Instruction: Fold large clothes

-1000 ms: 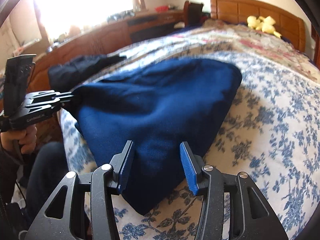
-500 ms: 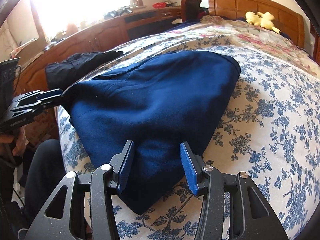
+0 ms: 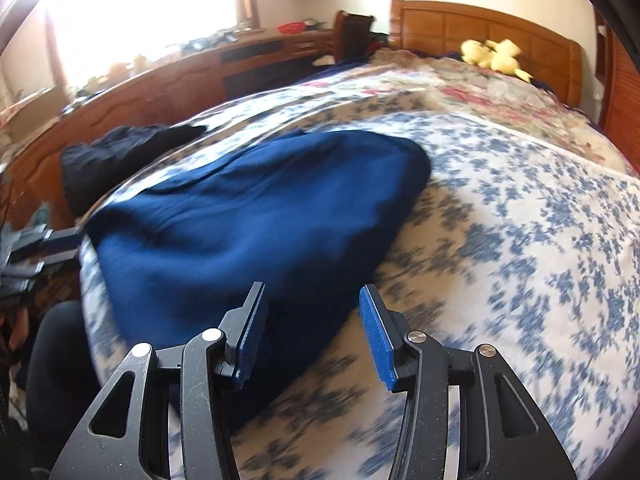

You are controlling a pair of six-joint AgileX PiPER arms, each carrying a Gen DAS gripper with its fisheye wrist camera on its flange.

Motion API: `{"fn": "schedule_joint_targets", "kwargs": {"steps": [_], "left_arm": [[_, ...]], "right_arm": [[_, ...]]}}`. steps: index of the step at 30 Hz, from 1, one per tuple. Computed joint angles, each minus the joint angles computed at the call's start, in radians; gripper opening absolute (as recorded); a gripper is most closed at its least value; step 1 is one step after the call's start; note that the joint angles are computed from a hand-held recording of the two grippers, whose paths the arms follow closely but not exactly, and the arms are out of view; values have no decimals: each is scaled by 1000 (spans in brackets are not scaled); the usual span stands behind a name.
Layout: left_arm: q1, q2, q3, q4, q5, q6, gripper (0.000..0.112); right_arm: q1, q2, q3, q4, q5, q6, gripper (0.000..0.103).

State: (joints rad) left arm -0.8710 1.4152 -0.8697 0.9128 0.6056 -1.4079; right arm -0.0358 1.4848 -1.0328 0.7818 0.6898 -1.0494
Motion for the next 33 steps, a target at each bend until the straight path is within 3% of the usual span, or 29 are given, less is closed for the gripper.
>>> {"fn": "schedule_joint_targets", "kwargs": {"steps": [3,9,14,17,19,21,23,24,25,30,33], "left_arm": [[23,13,10,-2,-38,-14,43],[71,55,-5,-34,-109,27,43],[94,71,-27,-61,-128,77,43],[99,75,-30,-67,-134,94,43],[105,73,-25,-69,-146,96,43],[107,70,-21,-69,-153,92,43],[110,69,-19,-66,-158,89,43],[109,68,-19,-66,-157,87,43],[110,68,-19,-63,-157,85,43],[98,58,-21,-61,-142,83,43],[94,54,-27,-61,-137,90,43]], "right_arm": [[-2,129,-149,-13,1,40,60],[49,442,-542,-214,57,291,62],[45,695,-903,-272,203,463,68],[20,844,-1144,-232,375,545,71],[16,897,-1229,-220,438,580,71],[20,896,-1225,-215,439,583,71],[15,880,-1195,-184,436,548,55],[10,864,-1169,-160,429,508,34],[7,853,-1152,-149,421,482,22],[13,661,-918,-153,270,358,13],[3,573,-854,-187,246,350,13]]}}
